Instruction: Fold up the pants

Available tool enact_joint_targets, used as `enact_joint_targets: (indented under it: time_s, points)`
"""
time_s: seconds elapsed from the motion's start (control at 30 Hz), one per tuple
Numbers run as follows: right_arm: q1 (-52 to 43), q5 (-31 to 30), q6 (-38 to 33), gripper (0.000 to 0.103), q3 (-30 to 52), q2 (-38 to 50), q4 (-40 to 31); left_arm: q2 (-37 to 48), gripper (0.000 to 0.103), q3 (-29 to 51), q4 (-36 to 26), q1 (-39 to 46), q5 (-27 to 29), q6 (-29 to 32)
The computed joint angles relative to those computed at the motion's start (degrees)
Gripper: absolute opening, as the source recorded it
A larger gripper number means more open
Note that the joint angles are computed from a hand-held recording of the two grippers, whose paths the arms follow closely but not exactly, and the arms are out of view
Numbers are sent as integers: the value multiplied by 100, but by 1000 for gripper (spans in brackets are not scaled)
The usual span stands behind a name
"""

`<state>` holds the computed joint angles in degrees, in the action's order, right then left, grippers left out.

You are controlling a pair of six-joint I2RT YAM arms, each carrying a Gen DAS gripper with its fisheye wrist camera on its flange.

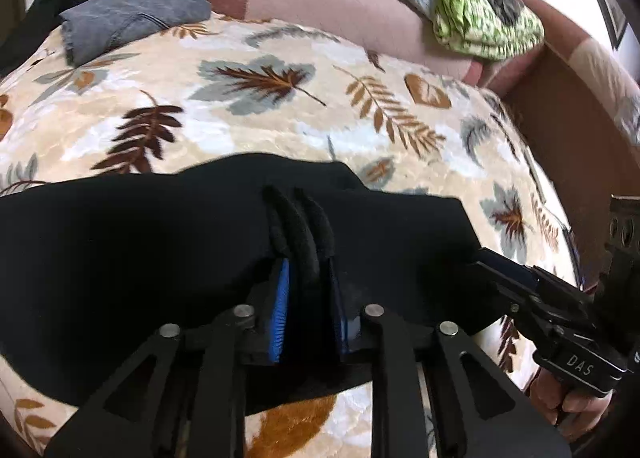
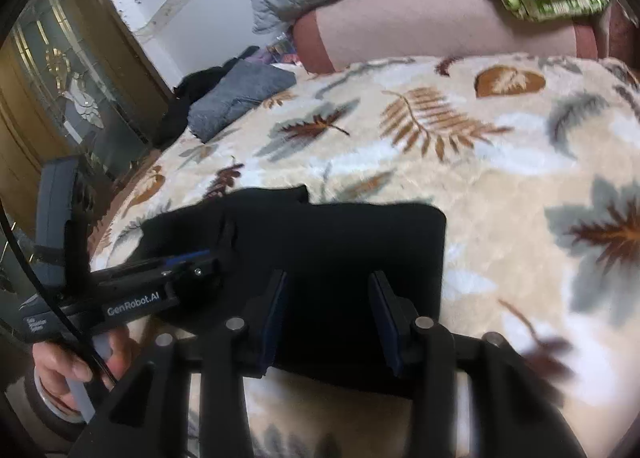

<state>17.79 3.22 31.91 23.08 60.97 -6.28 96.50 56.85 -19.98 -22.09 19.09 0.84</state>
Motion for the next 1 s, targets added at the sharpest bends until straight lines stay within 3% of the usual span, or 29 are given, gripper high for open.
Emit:
enact_joint_targets:
  time_s: [0.13,0.27,0.4,0.6,0.7,0.87,1.0]
  points:
    - [285,90,39,44,218,400,168,-355,25,-192,-17,281,-212,131]
    - [615,123,31,44,538,1571,640,-613,50,-353,-160,842,-114,170]
    - [1083,798,-114,44,920,1940,307,-753,58,-398,-352,1359,-84,269]
    - [1098,425,-258,49,1342,1892,440,-925,67,-487,-540,2187,216,264]
    - [1124,201,-311,55,1725,2368,634,-1043,72,-629,-503,2547,330,216]
    - [1207,0,-575,56,2643,3257,560,-977,82,-811,-371,3075,544,150]
    - [1189,-467,-808,68,3414,3900,374,-783,82,-916,-193,3311,527,31]
